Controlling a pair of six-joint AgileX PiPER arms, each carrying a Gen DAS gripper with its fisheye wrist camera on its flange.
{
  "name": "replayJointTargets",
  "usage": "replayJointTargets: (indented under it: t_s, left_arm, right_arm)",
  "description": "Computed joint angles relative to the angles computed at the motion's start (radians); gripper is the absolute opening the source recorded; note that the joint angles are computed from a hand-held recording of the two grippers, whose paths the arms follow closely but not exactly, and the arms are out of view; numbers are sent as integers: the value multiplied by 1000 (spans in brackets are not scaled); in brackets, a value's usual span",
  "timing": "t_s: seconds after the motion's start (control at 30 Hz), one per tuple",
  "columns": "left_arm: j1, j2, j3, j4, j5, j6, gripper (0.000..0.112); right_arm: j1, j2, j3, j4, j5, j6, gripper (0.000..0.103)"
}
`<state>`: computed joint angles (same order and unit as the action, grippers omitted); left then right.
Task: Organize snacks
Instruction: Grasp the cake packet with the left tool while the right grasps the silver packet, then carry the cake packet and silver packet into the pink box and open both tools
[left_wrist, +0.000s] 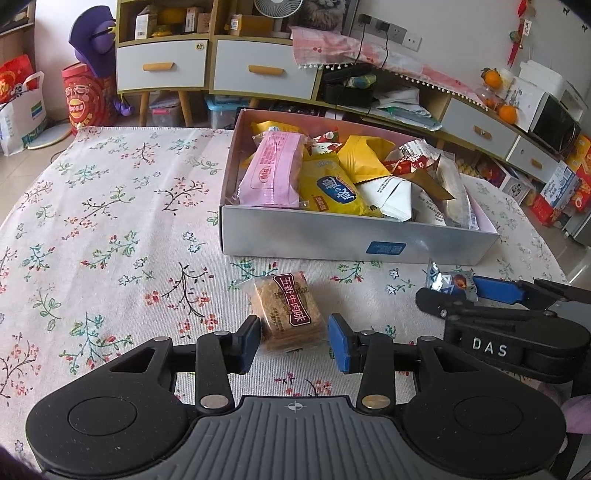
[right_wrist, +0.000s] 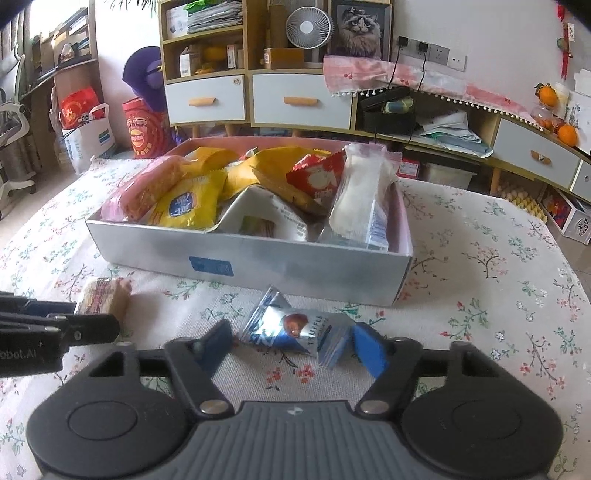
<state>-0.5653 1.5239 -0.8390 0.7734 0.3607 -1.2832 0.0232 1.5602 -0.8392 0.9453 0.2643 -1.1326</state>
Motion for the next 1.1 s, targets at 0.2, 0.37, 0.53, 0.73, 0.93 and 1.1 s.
replayJointTargets:
  t_s: [0.2, 0.37, 0.53, 0.73, 0.93, 1.1]
  left_arm:
    - [-3, 4, -1, 7, 2, -7, 39]
    - [-2, 2, -1, 2, 3, -1, 39]
    - [1, 3, -1, -10, 0, 11, 39]
    - [2, 5, -2, -21, 2, 25, 40]
    - [3, 6, -3, -23, 2, 29, 40]
    - [1, 4, -2, -22, 4, 28, 40]
  right_arm:
    - [-15, -2, -13, 1, 45, -13, 15]
    - [-17, -5, -20, -39, 61, 21, 4]
    - [-39, 1, -41, -62, 108, 70, 10]
    - [-58, 1, -52, -41, 136, 79, 32]
    - [-73, 2, -63, -31, 140, 94, 32]
    - [-102, 16, -93, -15, 166, 124, 18]
